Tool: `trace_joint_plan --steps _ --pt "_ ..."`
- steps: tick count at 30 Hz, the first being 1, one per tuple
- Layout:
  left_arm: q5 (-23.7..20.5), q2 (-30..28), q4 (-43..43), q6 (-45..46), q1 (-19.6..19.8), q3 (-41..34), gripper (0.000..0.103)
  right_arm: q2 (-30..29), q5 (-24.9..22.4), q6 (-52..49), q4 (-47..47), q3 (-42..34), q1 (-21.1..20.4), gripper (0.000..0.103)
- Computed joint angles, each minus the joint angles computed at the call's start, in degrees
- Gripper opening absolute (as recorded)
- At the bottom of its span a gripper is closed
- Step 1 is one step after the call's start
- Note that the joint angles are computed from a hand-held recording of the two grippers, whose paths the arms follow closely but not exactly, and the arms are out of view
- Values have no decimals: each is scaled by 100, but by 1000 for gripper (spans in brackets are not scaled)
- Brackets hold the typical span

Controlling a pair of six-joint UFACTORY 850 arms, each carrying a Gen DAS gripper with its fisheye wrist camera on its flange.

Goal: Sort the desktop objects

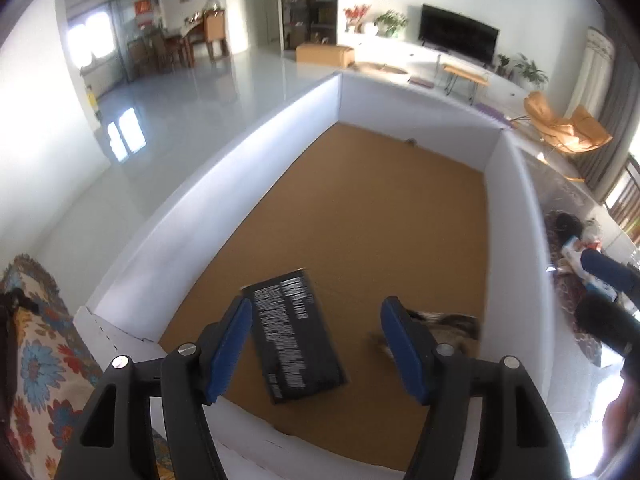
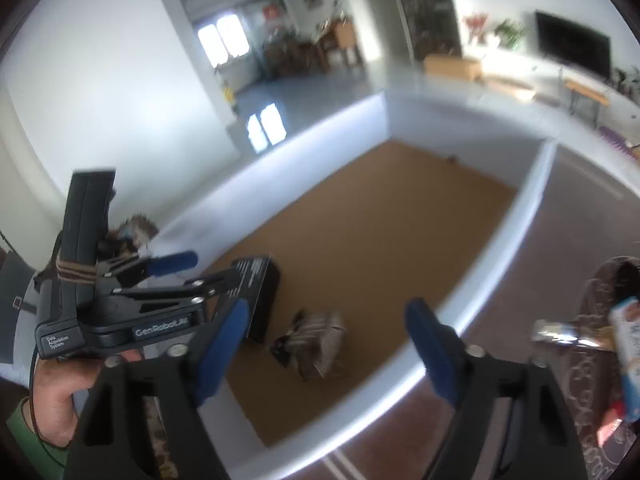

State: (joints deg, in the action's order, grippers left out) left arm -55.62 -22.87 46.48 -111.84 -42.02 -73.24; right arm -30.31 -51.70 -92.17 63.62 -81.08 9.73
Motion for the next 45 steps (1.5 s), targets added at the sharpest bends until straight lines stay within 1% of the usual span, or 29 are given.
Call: trace_joint_plan --steps 1,3,5,6,7,8,9,10,12,13,14,16,17,18,19,20,22,24,25,27,29,30,31,34,37,45 --pt "-46 -65 172 -34 -101 -149 66 52 14 -161 178 49 -169 95" --pt "-4 -227 518 -50 -318 -522 67 130 191 -395 425 192 -534 98" --pt "178 -467 766 88 -457 -968 76 123 528 -535 520 305 -866 99" --pt "328 -662 904 220 -548 -1281 85 91 816 -597 518 360 -1032 99" --pt "434 -807 964 370 -601 -1523 90 64 1291 -641 459 449 -1184 99" --pt "571 -999 999 555 -657 -1800 91 20 1720 -528 299 467 -1259 99" --pt "790 -1291 868 912 -671 -2192 91 -80 2044 -386 103 460 -1365 99" --pt "953 -1547 600 1281 -662 -2547 91 -197 2234 -134 -167 407 -1484 99" --pt "1369 -2089 -57 1993 -570 -3210 91 -510 2434 393 -680 227 -1691 99" --pt "1431 -2469 -493 2468 -475 -3694 91 -634 2552 496 -788 164 -1742 99" --pt "1365 -2785 -774 2788 -429 -4071 91 -706 2633 585 -898 114 -1769 99" --pt "1099 -3500 -1223 3333 -350 -4952 91 -841 2703 651 -1011 0 -1818 99" --pt "975 -3773 -1347 3502 -316 -5308 91 -909 2633 604 -949 -83 -1828 100" --pt "914 -3964 -1379 3586 -294 -5516 91 -956 2668 591 -910 -151 -1787 100" --pt "893 -4041 -1304 3541 -280 -5485 91 -996 2685 548 -877 -200 -1763 100" --pt "799 -4191 -1259 3576 -255 -5631 91 -1074 2657 582 -912 -309 -1733 101" --pt "439 -4685 -1233 3699 -222 -6303 90 -1218 2605 587 -919 -496 -1701 103" --pt "271 -4827 -954 3602 -214 -6465 91 -1226 2596 494 -828 -503 -1680 103" --pt "385 -4764 -894 3543 -187 -6328 91 -1097 2607 277 -640 -319 -1699 103" --pt "430 -4785 -816 3537 -155 -6325 93 -1007 2639 10 -384 -163 -1721 103" --pt "538 -4739 -800 3532 -129 -6221 97 -1000 2645 7 -378 -153 -1716 103" --pt "521 -4803 -871 3648 -117 -6320 103 -1000 2645 7 -378 -153 -1716 103" --pt "481 -4863 -927 3728 -115 -6427 103 -1001 2643 9 -382 -154 -1716 103" --pt "567 -4719 -846 3584 -134 -6177 103 -1004 2645 5 -377 -156 -1716 103" --pt "594 -4683 -828 3553 -136 -6108 103 -1016 2646 16 -384 -172 -1711 103" --pt "598 -4686 -826 3550 -136 -6110 103 -1021 2650 8 -379 -174 -1711 103"
